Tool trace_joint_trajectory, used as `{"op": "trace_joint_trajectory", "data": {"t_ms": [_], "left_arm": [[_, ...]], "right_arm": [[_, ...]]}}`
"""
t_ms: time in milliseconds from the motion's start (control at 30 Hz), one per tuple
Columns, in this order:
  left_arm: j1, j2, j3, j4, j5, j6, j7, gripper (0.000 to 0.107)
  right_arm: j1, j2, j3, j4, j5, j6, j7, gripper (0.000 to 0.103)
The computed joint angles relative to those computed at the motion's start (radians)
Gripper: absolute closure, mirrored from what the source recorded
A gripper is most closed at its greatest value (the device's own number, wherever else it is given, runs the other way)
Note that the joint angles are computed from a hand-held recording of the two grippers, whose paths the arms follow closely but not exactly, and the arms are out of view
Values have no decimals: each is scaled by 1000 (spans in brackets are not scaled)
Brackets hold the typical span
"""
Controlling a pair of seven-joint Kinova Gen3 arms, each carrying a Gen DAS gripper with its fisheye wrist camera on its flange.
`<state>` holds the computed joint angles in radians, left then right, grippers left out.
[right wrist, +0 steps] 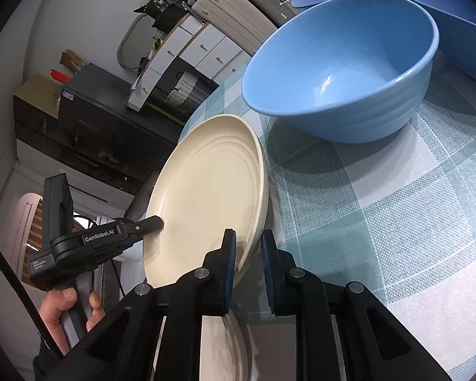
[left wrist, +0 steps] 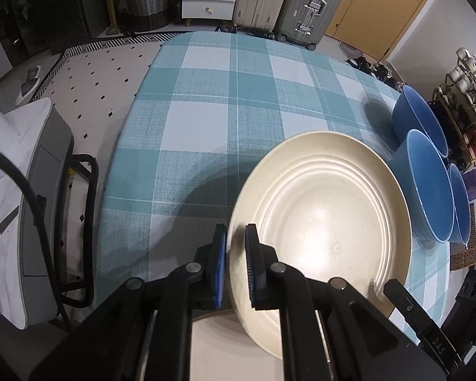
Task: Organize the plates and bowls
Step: 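Carry the cream plate with both grippers and lower it onto the plate stack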
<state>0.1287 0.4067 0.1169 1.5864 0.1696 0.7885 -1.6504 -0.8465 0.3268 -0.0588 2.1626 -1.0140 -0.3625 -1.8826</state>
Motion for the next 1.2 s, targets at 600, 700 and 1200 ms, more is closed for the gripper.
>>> {"op": "trace_joint_trajectory", "data": {"t_ms": [600,700,1200], "left_arm": [[-51,-141,2,137,75,-12,-44,99],[-59,-174,-1,167,96,-19,-64,99],[-90,-298,-44,331,132,-35,-121,99]], "right_arm": [[-25,-84,-110,46,-178,-76,182,87],[-47,-91,-112,39,-239,-85,255,87],[-54,-101,-179,23,-326,-82,402,87]]}}
